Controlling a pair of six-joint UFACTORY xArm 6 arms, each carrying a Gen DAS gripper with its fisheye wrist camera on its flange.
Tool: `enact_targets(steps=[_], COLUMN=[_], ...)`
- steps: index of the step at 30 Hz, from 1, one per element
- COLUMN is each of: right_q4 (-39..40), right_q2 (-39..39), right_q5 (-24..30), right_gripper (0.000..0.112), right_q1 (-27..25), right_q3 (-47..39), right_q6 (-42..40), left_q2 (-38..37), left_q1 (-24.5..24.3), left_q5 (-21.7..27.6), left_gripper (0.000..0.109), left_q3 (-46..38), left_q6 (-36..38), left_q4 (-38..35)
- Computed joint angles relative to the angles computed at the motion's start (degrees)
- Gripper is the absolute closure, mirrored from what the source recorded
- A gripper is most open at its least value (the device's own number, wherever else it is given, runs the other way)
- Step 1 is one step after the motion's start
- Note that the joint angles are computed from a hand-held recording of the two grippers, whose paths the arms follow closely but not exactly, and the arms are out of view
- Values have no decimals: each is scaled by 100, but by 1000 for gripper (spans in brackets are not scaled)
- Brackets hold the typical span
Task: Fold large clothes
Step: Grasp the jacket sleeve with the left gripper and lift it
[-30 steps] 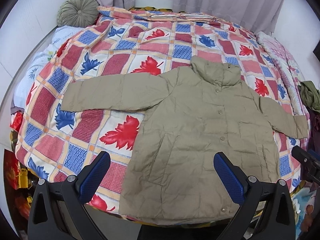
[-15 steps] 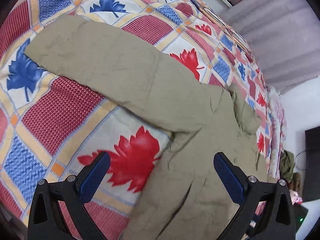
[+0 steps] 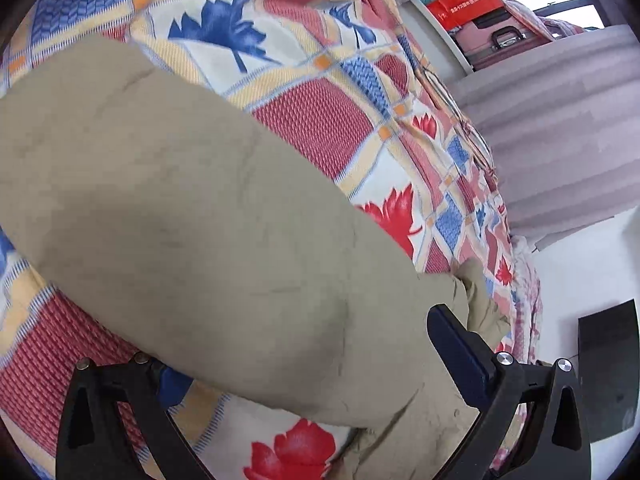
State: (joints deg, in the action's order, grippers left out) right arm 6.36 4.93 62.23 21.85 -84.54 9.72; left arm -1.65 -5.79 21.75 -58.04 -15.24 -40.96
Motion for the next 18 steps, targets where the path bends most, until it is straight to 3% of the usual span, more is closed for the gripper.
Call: enact_targets(steps=[3, 6, 7, 8, 9, 10, 11, 12, 13, 14, 18], right_q4=[103, 302, 341, 338, 321, 349, 402, 467, 533, 649, 1008], right_q2=[604, 1313, 1578, 1744, 1952, 2044, 2135, 2282, 2462, 2634, 2641], right_q5=[-81, -50, -42, -67, -85, -157, -238, -210, -40, 153, -200], right_gripper=[9, 9, 9, 9, 9, 12, 18, 49, 91, 102, 105], right_q1=[21, 52, 71, 98, 129, 147, 169, 197, 216, 219, 301], right_q3=[-682, -1520, -1834, -2017, -2254, -2328, -2400, -2554, -2776, -2977, -2688], right_q6=[10, 24, 92, 165, 263, 304, 339, 361, 383, 428, 390], left_q2=[329, 695, 768, 811, 818, 868, 751, 710, 647, 572, 135], left_q1=[332, 572, 641, 682, 701, 726, 757, 763, 768, 742, 494], left_q5=[89, 245, 269, 341, 405, 414, 320, 348, 410, 487, 585], left_gripper=[6, 6, 10, 27, 38, 61, 85, 91, 94, 98, 99], left_q3=[-287, -547, -579, -619, -609, -664, -484, -474, -478, -529, -626], left_q6=[-650, -1755, -1939, -2206, -2339, -2252, -1940, -1857, -1919, -2056, -2395], left_q4=[972, 2314, 2549, 2858, 3019, 2940, 2634, 2568, 2742, 3155, 4541])
